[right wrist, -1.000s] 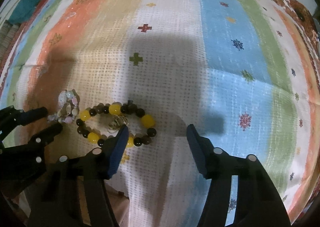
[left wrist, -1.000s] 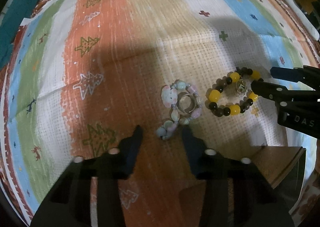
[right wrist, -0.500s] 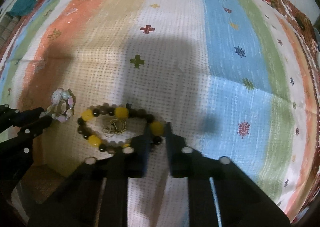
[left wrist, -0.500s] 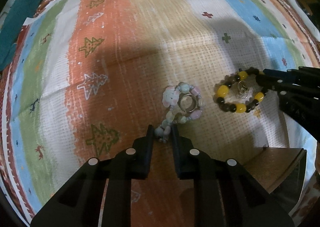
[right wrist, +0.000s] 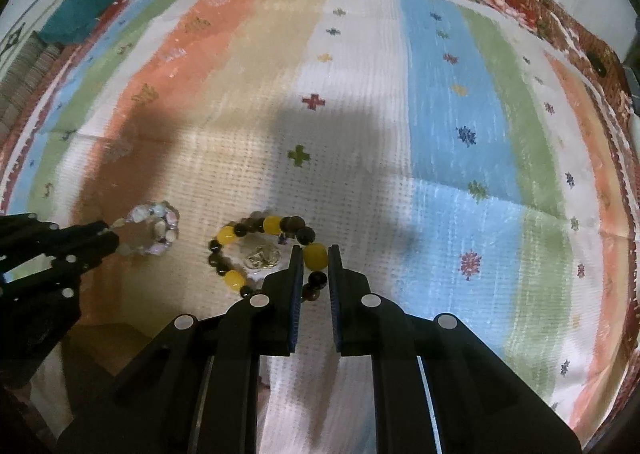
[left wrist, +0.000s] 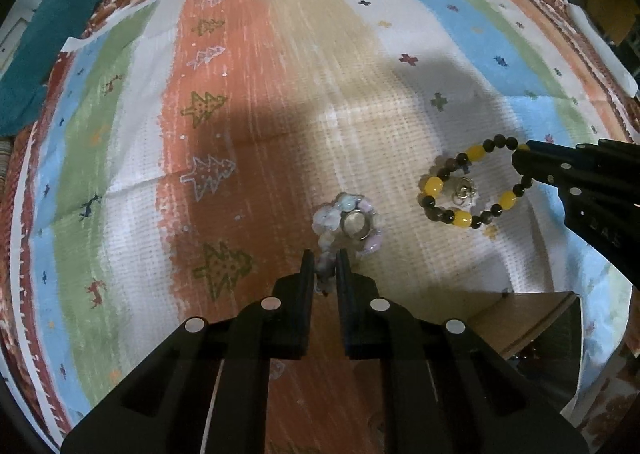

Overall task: Organize jewelry
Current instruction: 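Grasp the white charm bracelet with the left tool while the right tool grasps the yellow-black bracelet, then lift both held bracelets and carry them over the tin box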

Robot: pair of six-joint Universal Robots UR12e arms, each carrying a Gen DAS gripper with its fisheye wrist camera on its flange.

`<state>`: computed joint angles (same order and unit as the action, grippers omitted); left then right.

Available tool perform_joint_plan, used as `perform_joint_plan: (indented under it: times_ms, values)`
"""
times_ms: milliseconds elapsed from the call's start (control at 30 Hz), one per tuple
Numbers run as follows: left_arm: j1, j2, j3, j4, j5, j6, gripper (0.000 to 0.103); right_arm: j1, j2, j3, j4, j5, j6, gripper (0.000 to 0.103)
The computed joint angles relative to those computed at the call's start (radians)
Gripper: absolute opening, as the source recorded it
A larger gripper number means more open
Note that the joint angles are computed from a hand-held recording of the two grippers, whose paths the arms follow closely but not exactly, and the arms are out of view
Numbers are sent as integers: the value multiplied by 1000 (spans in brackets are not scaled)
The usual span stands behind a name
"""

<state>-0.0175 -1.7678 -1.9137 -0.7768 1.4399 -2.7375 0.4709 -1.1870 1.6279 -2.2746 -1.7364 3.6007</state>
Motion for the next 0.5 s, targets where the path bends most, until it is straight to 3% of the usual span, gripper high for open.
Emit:
perform_joint_plan:
  times_ms: [500]
  values:
    - [13,51,-27,28,-68,-26,10,31,-40,11,-85,-28,10,13]
